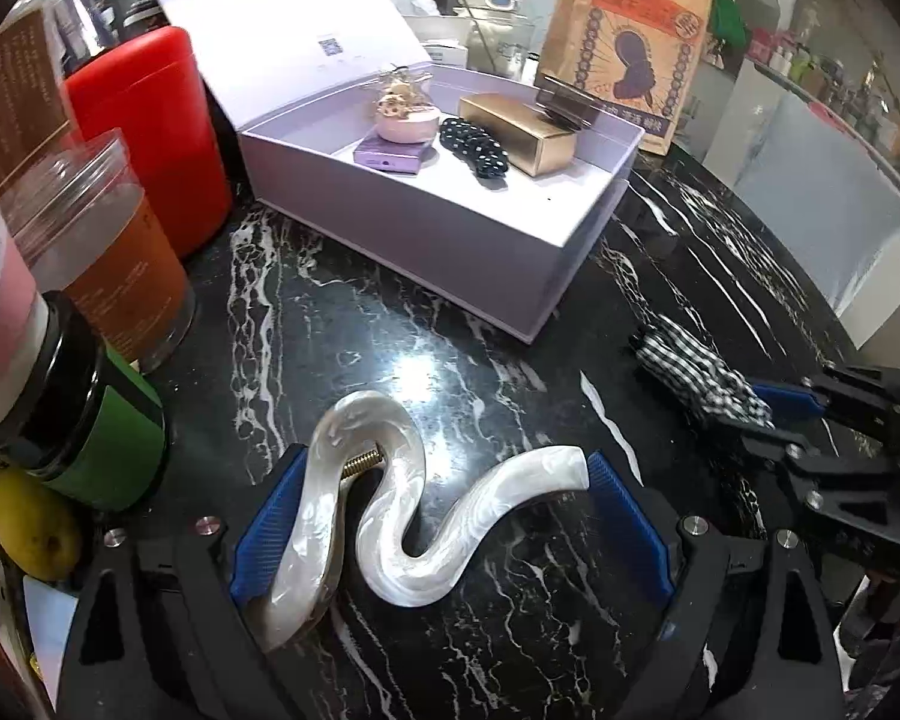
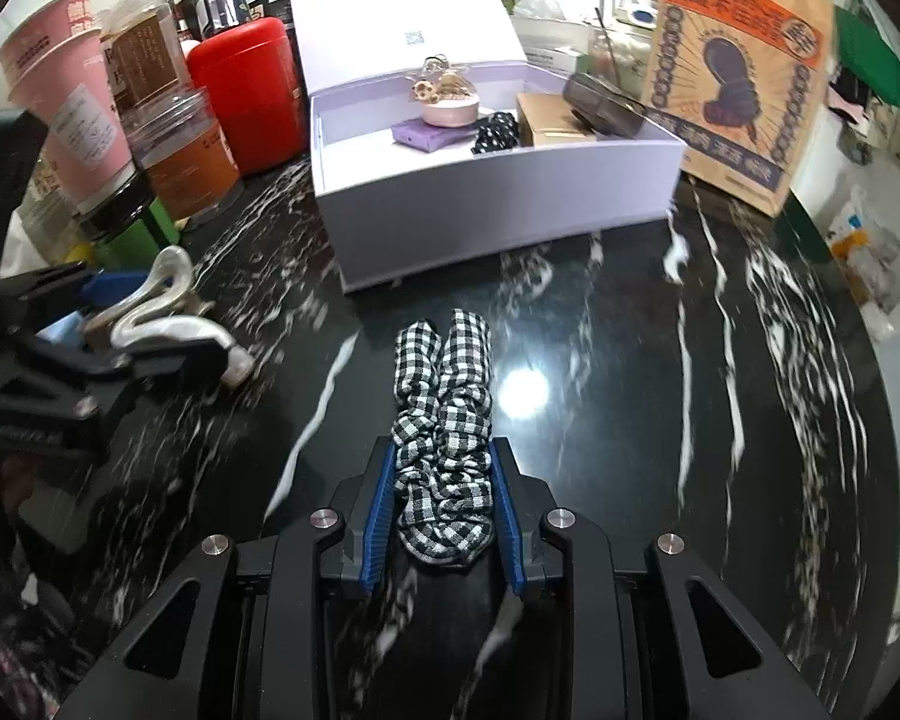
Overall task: Organize rigid objects
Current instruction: 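Grasp the gingham scrunchie with the right tool while the left holds the pearly clip, then lift the pearly clip with the left tool while the right holds the gingham scrunchie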
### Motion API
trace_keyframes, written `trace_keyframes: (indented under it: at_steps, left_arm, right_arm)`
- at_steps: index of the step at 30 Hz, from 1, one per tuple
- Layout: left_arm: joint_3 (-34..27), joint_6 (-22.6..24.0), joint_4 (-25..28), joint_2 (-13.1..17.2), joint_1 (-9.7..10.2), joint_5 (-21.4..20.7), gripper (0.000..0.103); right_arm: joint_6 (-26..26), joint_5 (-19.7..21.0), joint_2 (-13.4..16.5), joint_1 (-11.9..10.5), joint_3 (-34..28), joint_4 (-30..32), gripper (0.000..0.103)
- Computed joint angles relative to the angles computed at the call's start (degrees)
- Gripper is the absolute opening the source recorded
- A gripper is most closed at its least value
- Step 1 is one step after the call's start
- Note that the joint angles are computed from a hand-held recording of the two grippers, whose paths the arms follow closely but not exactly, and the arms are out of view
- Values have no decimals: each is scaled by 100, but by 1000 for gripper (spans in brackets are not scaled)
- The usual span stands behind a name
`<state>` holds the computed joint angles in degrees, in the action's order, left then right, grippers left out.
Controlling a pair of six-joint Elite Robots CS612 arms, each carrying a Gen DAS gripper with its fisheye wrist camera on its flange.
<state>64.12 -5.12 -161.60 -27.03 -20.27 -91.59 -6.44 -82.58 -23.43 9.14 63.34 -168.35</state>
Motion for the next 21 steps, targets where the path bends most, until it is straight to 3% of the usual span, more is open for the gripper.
trace_keyframes:
  at_steps: [12, 18, 21]
  left_arm:
    - [25, 362, 70, -11, -80, -47, 92]
    - [-14, 396, 9, 23, -93, -6, 92]
    - [-4, 404, -22, 25, -109, 61, 92]
  right_arm:
    - [227, -29, -301, -56, 727, -380, 31]
    - [197, -193, -224, -21, 584, -350, 47]
    - [93, -323, -183, 7, 515, -358, 50]
